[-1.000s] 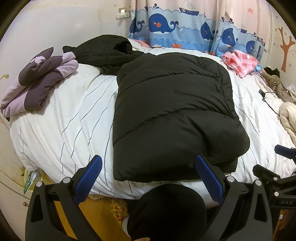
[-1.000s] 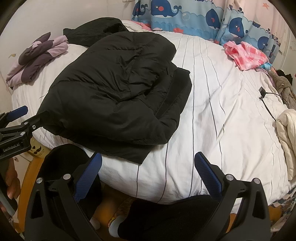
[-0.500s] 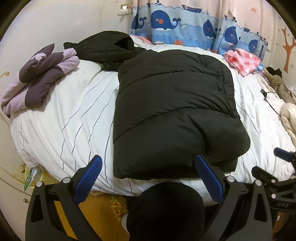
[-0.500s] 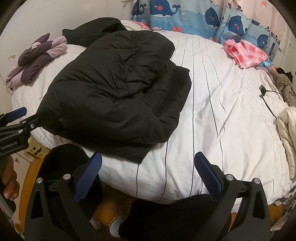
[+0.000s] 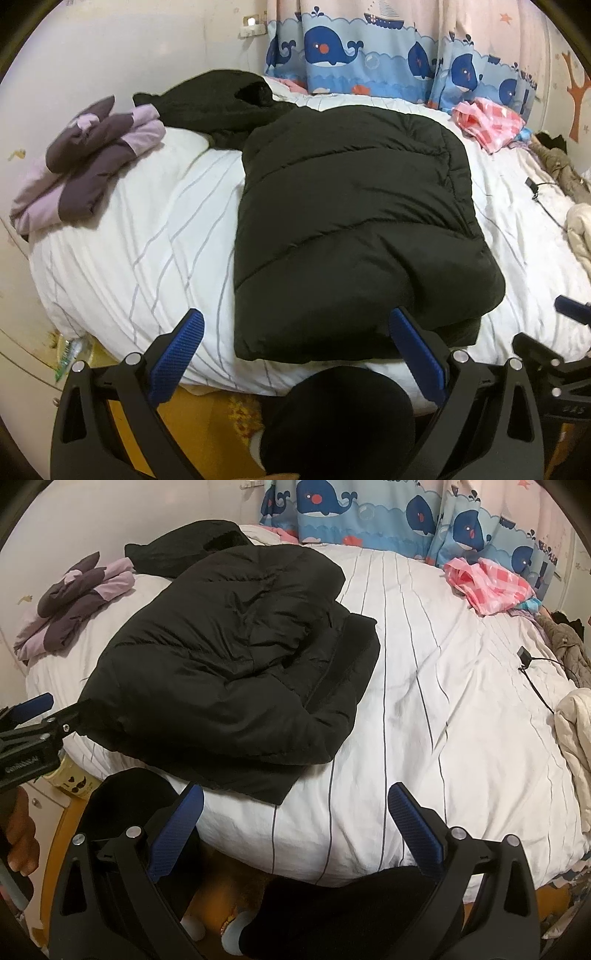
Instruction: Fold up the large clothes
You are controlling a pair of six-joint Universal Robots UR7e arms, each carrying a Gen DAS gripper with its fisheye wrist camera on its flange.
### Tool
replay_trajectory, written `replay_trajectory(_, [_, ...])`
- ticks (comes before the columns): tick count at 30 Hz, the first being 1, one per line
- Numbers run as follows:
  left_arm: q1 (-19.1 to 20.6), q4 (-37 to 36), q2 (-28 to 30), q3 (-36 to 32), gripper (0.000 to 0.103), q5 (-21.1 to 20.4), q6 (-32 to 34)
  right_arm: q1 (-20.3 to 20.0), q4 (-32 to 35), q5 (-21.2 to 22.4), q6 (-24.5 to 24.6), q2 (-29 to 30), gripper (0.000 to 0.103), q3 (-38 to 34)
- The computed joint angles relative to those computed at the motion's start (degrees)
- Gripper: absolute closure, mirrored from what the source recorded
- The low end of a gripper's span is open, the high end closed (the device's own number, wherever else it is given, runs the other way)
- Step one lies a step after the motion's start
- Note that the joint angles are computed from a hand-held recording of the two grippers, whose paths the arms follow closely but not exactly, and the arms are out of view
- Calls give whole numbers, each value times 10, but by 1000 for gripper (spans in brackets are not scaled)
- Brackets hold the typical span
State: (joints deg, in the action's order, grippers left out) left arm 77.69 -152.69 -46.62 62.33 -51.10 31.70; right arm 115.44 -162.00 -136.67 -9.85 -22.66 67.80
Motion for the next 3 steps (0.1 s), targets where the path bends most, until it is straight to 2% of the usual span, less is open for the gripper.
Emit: replay_trajectory(3, [-2, -8, -2, 5, 7, -1, 7, 0, -1, 1, 2, -1, 7, 1])
